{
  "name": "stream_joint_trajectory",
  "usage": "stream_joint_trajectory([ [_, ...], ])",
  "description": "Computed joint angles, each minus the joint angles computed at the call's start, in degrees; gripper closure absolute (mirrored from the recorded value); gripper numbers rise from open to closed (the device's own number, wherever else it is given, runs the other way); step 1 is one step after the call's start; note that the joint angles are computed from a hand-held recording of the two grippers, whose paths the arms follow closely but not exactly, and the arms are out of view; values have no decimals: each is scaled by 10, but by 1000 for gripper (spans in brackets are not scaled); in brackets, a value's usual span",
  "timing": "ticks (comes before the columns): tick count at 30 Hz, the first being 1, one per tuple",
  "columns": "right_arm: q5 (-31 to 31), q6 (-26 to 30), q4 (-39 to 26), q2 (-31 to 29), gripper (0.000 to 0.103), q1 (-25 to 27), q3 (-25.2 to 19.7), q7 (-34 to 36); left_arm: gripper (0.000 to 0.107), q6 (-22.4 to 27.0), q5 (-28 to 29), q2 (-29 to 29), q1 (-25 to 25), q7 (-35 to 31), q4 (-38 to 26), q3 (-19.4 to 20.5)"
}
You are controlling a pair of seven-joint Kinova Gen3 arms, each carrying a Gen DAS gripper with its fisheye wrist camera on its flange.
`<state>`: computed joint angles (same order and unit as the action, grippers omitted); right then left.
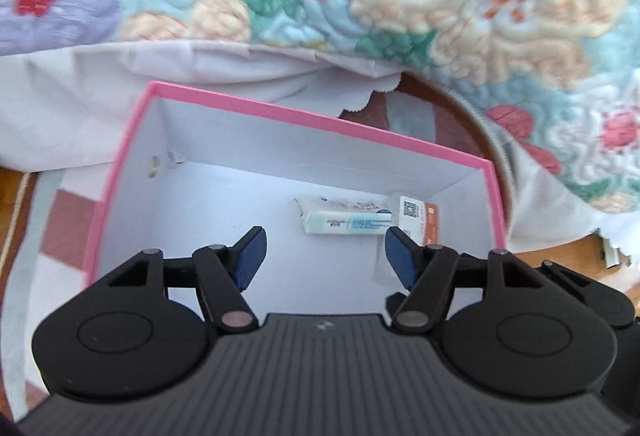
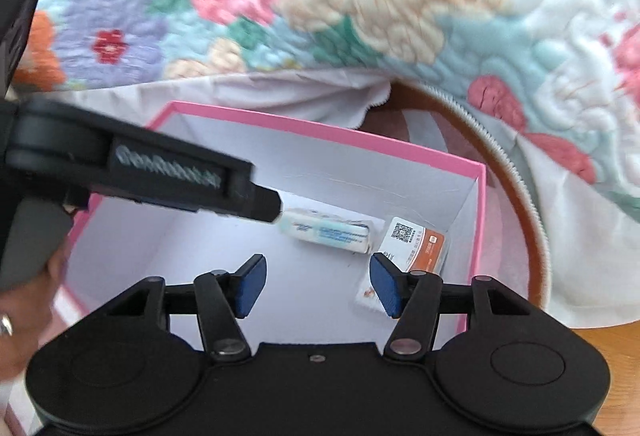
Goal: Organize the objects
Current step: 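Open the left tool to drop the tissue pack and lift away, then move the left tool down toward the gold-capped foundation bottle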
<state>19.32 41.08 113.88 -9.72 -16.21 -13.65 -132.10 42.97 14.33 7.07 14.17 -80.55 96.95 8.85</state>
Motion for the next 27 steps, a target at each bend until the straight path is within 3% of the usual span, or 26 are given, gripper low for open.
stream_joint_trajectory([
  [5,33,12,9,-54,38,-1,-50,-44,43,43,39,-72,-25,-63,16,-15],
  [7,32,7,18,-86,29,3,-66,-61,43,62,50,-104,-29,-83,25,-23],
  [12,38,-25,44,-159,25,47,-130,-102,41,113,71,-168,-36,-123,32,-49],
  [17,28,-81,80,-229,9,82,-170,-116,34,146,70,-229,-48,-122,43,-66],
  [19,4,-66,67,-233,6,100,-185,-100,33,155,47,-254,-53,-116,47,-61],
  [23,-61,-16,34,-224,6,81,-167,-60,27,161,23,-305,-47,-144,64,-69],
  [27,-83,15,15,-234,6,93,-187,-46,13,147,8,-361,-44,-157,92,-75],
])
